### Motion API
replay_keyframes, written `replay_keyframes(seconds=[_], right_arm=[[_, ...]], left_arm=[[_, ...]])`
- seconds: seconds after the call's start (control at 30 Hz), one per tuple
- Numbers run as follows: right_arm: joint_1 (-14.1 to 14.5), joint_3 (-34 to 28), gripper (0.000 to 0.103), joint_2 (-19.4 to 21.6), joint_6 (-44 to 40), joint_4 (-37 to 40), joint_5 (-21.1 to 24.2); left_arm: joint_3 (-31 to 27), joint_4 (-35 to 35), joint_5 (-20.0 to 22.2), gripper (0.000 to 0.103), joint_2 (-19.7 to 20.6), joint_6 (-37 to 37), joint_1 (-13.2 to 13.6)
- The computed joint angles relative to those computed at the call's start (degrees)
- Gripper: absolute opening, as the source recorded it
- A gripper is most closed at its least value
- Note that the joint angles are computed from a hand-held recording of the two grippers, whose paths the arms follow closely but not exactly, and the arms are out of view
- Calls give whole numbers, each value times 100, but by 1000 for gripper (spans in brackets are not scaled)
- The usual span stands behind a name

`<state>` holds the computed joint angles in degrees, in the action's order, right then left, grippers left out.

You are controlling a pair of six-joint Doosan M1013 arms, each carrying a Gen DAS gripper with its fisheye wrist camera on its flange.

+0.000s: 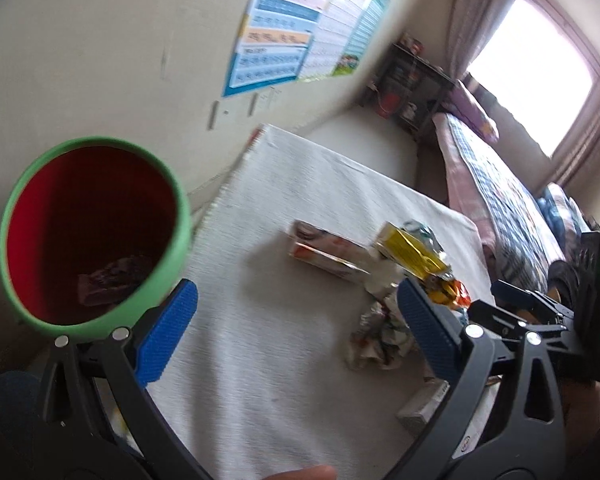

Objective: Collect trash
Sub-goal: 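Move both tools back over the remaining trash on the table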

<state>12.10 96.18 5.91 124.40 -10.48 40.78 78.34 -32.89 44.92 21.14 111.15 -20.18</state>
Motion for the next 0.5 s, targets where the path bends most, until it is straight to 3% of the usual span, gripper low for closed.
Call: replay_keyframes(seconds=[0.27, 0.5], right_arm=[[-282, 457, 96, -353, 490, -213, 166], [-458, 622, 96, -393, 483, -13, 194]], left_arm=[[-262, 426, 402, 98, 194, -150, -243], [-533, 856, 723, 98, 390, -337, -391]])
